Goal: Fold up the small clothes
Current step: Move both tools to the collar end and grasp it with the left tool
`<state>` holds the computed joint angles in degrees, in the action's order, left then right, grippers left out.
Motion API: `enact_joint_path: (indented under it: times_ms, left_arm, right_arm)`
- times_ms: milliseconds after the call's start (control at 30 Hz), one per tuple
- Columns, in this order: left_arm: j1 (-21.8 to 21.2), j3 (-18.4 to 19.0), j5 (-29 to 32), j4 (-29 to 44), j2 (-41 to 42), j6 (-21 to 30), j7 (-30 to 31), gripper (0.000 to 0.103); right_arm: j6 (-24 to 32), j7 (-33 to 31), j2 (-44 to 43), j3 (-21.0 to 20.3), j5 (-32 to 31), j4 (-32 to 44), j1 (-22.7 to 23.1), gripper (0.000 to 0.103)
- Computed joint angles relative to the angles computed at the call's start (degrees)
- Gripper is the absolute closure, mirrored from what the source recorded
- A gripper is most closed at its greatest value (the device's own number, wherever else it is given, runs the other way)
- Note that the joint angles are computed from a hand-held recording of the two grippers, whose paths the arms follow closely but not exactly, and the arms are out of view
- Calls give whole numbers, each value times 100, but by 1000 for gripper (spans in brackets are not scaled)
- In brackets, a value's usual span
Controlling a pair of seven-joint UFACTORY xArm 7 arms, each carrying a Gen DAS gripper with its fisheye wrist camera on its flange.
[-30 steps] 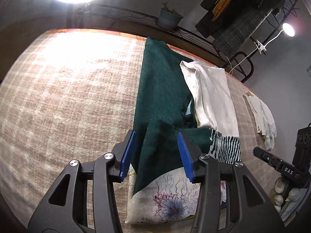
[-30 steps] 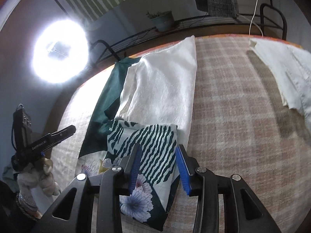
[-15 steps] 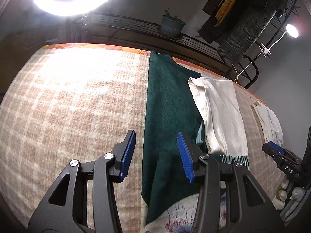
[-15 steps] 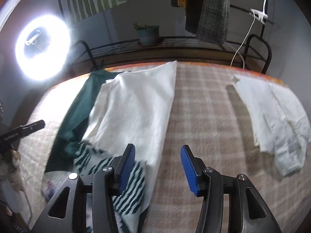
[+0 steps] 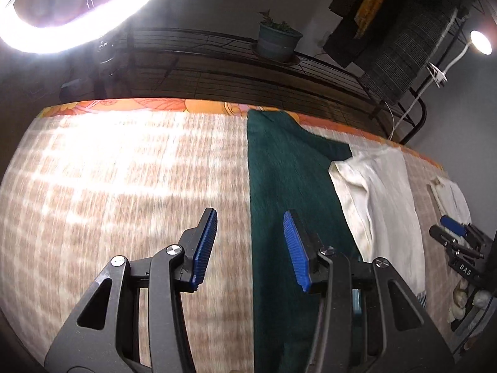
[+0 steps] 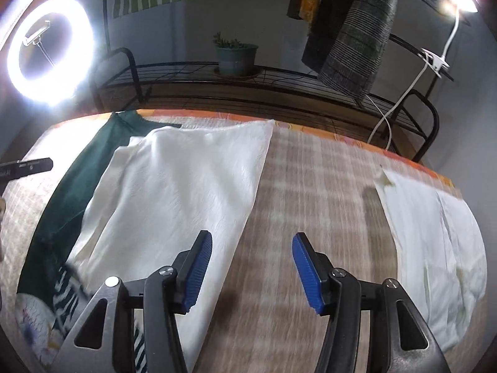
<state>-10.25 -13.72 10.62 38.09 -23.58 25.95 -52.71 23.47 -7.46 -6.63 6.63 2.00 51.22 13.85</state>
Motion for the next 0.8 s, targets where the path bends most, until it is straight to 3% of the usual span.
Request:
enact_joint_path:
  times_ms: [100,233,400,633,700,733,800]
  left_arm:
    - [84,232,-125,177,407,-247,139,56]
    - [126,424,-212,481,984,-468,394,56]
    - [-155,821,-1025,837,1653,-885,1106,55]
    - [-52,706,-542,1525,2308,-954,894,56]
    - [-107,714,-69,1650,2402,-846,626,56]
    - [-140,725,246,1729,2455,-774,450,56]
    - [-223,744,736,1887,2563,-610,285,69]
  right_arm:
    - [227,-708,450,-157,949,498,71,47]
    - [754,-1533,1100,-113,2294,1299,-161,47]
    - [1099,-1732,1799,61,2971,2052,-488,51]
    - [925,-1396,2416,238,2596,2623,-470,57]
    - [832,-1274,2524,253,2342,2723,-401,57]
    - [781,-1225,2546,260,2221,2737,-371,60]
    - [781,-1156,2635,274,1971,2846,-318,77]
